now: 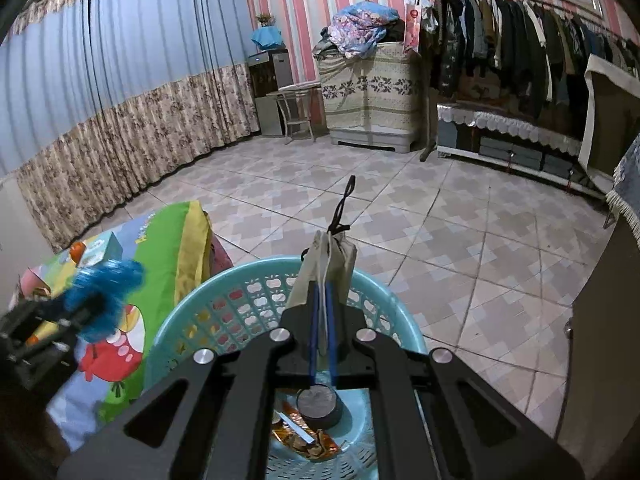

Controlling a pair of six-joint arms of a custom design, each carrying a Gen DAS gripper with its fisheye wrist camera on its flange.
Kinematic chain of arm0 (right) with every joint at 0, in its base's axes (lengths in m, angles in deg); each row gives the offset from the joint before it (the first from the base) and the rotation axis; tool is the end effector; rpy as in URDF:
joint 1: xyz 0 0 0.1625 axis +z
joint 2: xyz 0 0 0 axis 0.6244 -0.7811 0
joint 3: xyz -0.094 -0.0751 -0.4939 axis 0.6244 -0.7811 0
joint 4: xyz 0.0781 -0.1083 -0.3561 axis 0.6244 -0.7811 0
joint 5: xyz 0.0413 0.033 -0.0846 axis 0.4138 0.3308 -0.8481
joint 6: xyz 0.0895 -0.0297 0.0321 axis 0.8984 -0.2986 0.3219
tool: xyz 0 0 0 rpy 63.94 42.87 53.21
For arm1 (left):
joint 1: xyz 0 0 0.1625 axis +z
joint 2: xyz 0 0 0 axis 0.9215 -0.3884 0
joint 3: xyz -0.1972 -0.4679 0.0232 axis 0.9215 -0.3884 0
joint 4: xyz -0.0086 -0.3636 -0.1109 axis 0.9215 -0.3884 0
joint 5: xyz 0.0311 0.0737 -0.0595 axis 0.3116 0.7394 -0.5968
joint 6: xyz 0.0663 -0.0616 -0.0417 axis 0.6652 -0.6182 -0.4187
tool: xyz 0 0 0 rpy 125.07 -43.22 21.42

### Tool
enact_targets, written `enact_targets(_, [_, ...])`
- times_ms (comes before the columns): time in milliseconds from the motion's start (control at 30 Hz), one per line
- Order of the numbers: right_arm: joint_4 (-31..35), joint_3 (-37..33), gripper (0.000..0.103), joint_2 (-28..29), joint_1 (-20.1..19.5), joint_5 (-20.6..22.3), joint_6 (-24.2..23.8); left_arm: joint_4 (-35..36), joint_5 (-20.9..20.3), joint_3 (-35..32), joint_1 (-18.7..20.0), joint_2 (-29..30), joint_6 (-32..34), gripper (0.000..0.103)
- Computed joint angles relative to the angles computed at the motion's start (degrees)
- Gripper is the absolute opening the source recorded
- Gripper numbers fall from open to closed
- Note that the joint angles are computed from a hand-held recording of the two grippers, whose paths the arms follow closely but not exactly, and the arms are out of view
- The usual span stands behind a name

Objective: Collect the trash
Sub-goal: 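Carry both bags over the blue basket and open both tools to drop them, then grasp the flat orange lid with the left tool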

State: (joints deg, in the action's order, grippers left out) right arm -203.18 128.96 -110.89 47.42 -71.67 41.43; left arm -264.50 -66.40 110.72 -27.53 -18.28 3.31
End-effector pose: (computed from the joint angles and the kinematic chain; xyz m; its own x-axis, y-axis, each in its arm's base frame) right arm 0.0700 -0.4493 0.1568 -0.8078 0.0737 0.5848 -0.4471 0.5699 -0.6894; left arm -0.2208 -0.4618 0.0082 -0.6280 0.2226 -0.7457 0.7135 0.5472 -0.4376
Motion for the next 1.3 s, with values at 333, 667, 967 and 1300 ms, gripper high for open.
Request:
enact_targets(333, [2.2,-0.1,0.004,-0.9,-2.0,1.5,1.0,2.3,-3.1,-3.9,-0.5,2.9,0.7,0.064])
enact_targets(667, [4.0,-1.4,0.004,0.5,-1.0,1.3,-0.1,-3.2,3.3,-1.0,-0.3,2.2,0.0,0.09])
enact_targets(967, [9.0,-3.9,0.005,2.4,1.5,-1.4,-0.9,-9.6,8.7,5.1,0.7,-0.6,-1.6,0.097])
enact_targets(1300, [12.0,-6.5,0.059,4.2,2.4,-6.9,0.2,-15.7,14.3,13.7,2.6,-3.7,-4.1,0.097])
